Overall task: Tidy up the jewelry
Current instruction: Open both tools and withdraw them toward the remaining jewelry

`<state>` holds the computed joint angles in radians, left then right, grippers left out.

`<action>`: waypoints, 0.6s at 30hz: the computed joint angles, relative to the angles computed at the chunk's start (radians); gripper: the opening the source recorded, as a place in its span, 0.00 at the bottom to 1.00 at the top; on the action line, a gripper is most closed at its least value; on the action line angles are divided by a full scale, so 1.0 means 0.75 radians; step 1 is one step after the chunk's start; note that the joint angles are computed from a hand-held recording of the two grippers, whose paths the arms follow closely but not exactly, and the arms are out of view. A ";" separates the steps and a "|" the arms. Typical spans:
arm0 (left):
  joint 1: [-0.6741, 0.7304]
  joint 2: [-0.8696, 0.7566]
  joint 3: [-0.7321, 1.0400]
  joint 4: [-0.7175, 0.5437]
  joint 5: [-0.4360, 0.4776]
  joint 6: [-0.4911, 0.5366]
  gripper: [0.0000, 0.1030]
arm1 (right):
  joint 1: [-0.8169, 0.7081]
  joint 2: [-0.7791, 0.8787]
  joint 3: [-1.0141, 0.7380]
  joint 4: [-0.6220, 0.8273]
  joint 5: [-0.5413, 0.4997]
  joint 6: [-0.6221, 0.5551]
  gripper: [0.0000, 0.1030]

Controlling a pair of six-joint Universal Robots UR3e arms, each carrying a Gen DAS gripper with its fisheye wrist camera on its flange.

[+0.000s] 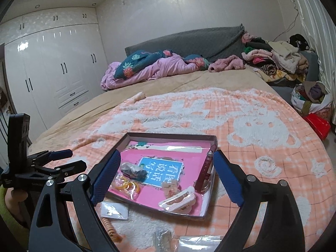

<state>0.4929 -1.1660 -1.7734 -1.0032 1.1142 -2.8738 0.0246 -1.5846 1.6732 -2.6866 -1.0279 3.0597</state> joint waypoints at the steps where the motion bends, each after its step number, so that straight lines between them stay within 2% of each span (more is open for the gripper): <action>1: 0.006 0.013 -0.002 -0.010 -0.004 0.004 0.91 | 0.001 -0.017 0.011 0.002 0.000 -0.001 0.86; 18: 0.136 0.254 -0.105 -0.193 -0.105 0.149 0.91 | -0.014 -0.251 0.197 0.088 -0.005 -0.055 0.86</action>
<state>0.5953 -0.9753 -1.8524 -1.1479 1.0354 -2.7617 0.0142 -1.7732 1.8210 -2.6204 -1.0319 3.0185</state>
